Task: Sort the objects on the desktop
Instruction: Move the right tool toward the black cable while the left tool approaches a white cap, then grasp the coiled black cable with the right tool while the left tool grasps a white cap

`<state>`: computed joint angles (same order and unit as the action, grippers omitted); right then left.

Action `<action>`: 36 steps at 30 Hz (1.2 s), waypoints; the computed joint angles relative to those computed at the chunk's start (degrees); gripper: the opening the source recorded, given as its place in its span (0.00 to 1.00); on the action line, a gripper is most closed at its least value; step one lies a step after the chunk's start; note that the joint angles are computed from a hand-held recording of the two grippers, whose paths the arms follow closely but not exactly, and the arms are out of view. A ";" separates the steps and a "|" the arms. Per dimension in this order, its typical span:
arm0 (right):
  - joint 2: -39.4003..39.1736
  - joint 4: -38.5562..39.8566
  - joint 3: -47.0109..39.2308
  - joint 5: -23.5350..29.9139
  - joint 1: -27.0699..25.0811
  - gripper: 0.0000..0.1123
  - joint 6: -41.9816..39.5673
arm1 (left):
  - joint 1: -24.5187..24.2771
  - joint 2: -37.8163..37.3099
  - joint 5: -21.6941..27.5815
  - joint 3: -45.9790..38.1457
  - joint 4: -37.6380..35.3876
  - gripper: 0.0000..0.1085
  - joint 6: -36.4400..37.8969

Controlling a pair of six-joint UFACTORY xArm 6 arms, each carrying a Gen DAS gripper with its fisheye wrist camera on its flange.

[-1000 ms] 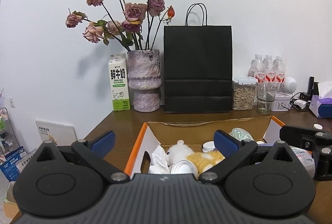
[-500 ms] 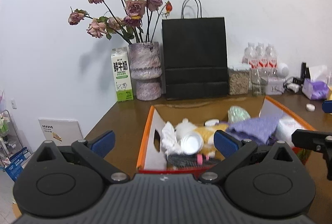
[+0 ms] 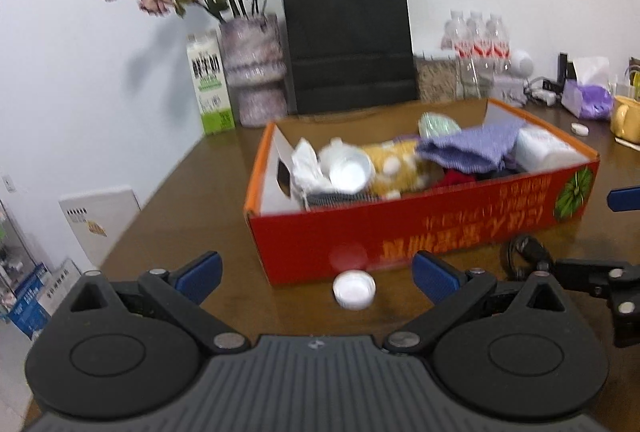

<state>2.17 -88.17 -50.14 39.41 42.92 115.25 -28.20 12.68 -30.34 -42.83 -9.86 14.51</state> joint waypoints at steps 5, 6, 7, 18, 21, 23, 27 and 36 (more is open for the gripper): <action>3.23 0.96 -1.93 -2.63 -1.42 0.90 -0.02 | 0.53 1.81 2.58 -1.43 1.70 0.95 -1.61; 3.80 1.03 -2.33 -3.14 -1.75 0.90 -0.29 | 0.52 2.14 3.13 -1.86 1.64 0.94 -1.69; 4.44 1.47 -2.84 -3.60 -2.08 0.89 -0.93 | 0.72 2.52 3.70 -2.33 2.27 0.94 -2.44; 8.70 1.99 -6.10 -8.99 -5.48 0.72 -0.37 | 4.18 5.52 9.86 -7.03 16.77 0.47 -16.82; 8.82 0.14 -6.13 -8.63 -5.40 0.66 1.07 | 5.04 5.94 9.76 -7.60 21.39 0.36 -20.94; 8.66 -0.86 -5.97 -8.94 -5.60 0.60 2.09 | 5.26 6.13 9.61 -7.88 23.28 0.29 -22.42; 8.57 -1.88 -6.00 -8.86 -5.47 0.46 2.58 | 4.07 6.36 8.68 -7.55 19.55 0.28 -19.13; 8.34 -2.20 -6.01 -9.30 -5.53 0.43 2.97 | 3.75 5.98 8.59 -7.09 18.71 0.27 -19.20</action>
<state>10.51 -90.36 -56.15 30.11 37.39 118.22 -24.45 18.66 -21.75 -49.92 8.85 -4.69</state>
